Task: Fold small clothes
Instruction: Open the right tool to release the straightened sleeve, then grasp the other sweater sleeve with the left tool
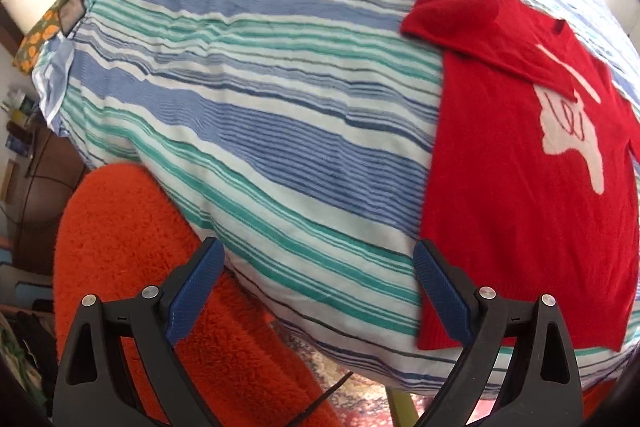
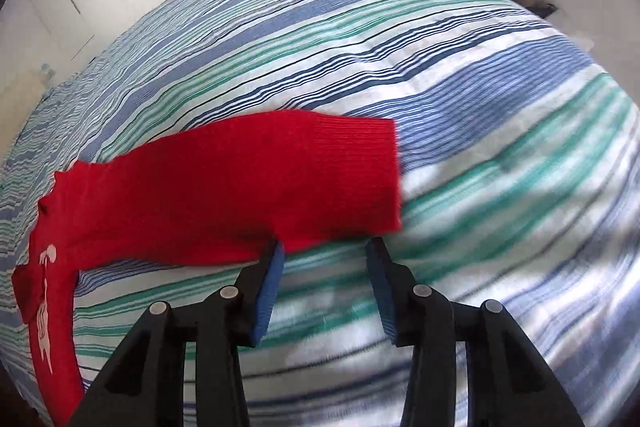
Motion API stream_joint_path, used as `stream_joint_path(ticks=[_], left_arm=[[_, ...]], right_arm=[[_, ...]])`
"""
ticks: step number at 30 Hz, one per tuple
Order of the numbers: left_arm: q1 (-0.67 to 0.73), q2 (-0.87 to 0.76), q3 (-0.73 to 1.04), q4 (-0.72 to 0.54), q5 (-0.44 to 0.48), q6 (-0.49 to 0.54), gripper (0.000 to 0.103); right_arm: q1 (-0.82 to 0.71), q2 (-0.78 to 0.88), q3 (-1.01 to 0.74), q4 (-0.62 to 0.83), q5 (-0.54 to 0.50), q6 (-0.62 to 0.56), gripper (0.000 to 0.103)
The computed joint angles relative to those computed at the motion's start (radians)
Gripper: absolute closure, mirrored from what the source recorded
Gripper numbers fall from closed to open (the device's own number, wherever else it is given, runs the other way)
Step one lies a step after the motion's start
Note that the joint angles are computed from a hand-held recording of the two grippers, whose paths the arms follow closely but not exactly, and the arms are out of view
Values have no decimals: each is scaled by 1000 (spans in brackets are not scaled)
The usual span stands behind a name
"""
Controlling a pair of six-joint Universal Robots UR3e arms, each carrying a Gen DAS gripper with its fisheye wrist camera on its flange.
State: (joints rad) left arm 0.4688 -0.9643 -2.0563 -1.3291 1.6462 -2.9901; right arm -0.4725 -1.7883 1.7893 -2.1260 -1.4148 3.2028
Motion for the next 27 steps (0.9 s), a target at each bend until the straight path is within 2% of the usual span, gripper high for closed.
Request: stream_joint_path(ticks=[1, 3, 5, 7, 11, 13, 15, 18, 21, 24, 27], left_arm=[[2, -11, 2, -5, -10, 2, 7], [4, -39, 11, -2, -42, 24, 7], [-18, -54, 24, 1, -59, 57, 7], [-4, -62, 53, 4, -100, 107, 7], [40, -127, 152, 59, -172, 163, 7], [12, -206, 242, 86, -211, 167, 6], [-61, -321, 345, 98, -245, 196, 3], [-287, -541, 493, 158, -136, 205, 4], [-471, -723, 576, 276, -57, 238, 4], [-604, -946, 719, 334, 49, 281, 13], [-655, -1149, 922, 301, 123, 258, 18]], right_arm=[[-7, -82, 42, -2, 9, 0, 40], [-2, -237, 96, 47, 38, 12, 26], [0, -388, 140, 134, 83, 0, 25], [111, -464, 169, 144, 31, 54, 25], [318, -484, 193, 62, -72, 172, 25], [408, -422, 195, 6, -122, 194, 22], [476, -395, 197, 9, -170, 210, 22], [455, -385, 217, -14, -124, 201, 22], [416, -405, 239, -2, -73, 200, 22], [368, -448, 258, 15, -32, 202, 22], [263, -523, 280, 64, 49, 186, 22]])
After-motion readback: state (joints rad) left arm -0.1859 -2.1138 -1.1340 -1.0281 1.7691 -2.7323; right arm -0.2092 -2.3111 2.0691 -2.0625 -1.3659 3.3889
